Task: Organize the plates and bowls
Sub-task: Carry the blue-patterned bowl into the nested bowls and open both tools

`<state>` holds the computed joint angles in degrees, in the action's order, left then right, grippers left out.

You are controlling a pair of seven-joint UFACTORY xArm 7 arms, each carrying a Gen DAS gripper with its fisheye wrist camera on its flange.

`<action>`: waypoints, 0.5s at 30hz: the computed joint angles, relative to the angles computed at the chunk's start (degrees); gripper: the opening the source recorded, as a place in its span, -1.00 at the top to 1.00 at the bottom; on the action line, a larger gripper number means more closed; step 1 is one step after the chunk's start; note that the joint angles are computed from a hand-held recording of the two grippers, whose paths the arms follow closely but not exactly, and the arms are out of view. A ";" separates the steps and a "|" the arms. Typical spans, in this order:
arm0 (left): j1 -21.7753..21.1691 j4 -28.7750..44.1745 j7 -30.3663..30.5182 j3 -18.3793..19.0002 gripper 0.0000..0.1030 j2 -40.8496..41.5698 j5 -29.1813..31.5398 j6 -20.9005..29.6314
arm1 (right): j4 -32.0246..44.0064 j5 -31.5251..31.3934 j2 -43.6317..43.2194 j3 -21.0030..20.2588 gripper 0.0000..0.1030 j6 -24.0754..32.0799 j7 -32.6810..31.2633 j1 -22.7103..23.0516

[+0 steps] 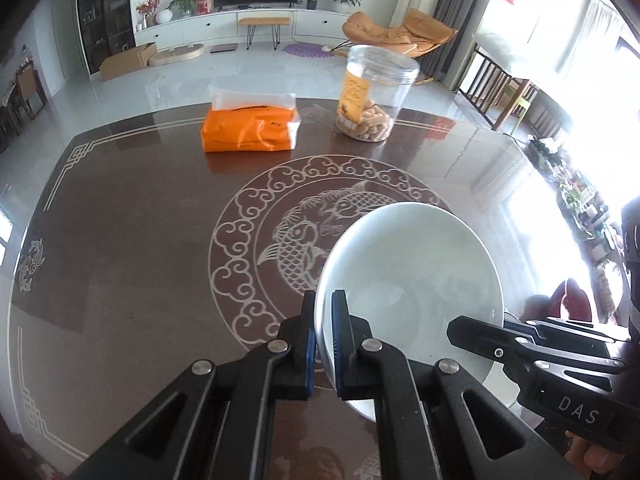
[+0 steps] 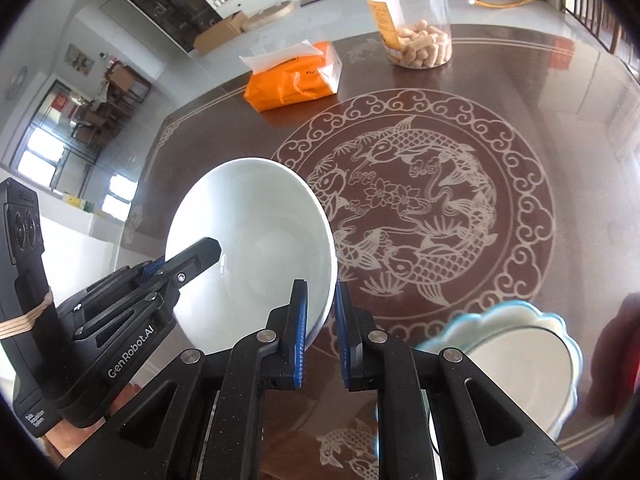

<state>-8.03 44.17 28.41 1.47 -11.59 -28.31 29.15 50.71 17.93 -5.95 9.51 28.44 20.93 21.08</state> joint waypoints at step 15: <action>-11.03 -5.88 -9.76 -7.32 0.88 -1.42 2.42 -1.46 | -24.64 -1.12 -25.37 -5.36 0.67 3.73 4.73 -3.73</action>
